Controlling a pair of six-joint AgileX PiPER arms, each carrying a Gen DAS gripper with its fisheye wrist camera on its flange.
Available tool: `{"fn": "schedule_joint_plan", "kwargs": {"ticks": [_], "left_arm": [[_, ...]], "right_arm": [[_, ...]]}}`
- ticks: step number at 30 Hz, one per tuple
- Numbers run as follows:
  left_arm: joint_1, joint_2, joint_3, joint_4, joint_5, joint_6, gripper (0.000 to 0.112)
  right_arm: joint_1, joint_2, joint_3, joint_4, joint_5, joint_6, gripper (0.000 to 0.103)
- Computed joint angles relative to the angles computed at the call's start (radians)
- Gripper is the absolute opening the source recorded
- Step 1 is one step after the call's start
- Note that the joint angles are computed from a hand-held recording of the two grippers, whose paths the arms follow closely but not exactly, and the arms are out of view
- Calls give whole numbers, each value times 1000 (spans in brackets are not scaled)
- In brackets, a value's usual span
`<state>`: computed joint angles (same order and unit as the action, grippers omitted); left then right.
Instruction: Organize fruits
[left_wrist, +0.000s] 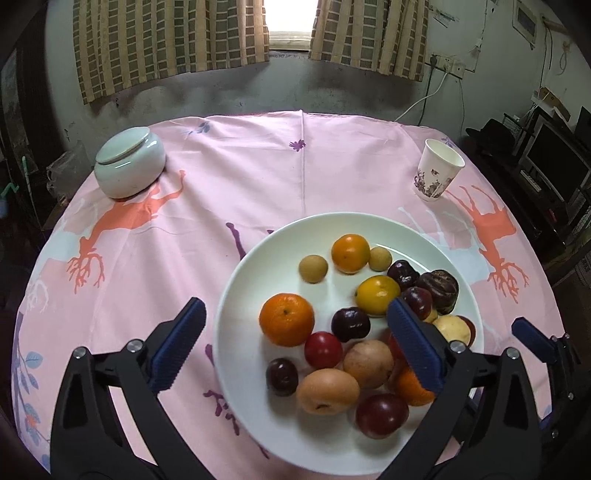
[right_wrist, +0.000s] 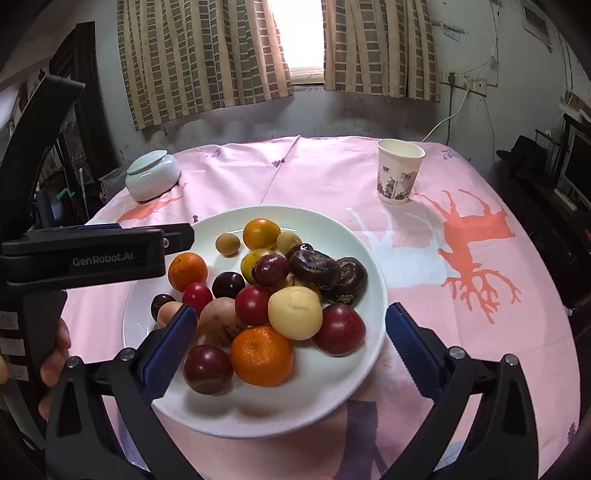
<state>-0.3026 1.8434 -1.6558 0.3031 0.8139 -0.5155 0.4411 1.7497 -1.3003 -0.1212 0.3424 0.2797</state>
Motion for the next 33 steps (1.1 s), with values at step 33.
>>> {"fn": "schedule_joint_plan", "kwargs": {"ticks": [33], "left_arm": [[-251,-468,693,463,-32,-571,101]], "right_arm": [[146,-273,397,-738,102,819,102]]}}
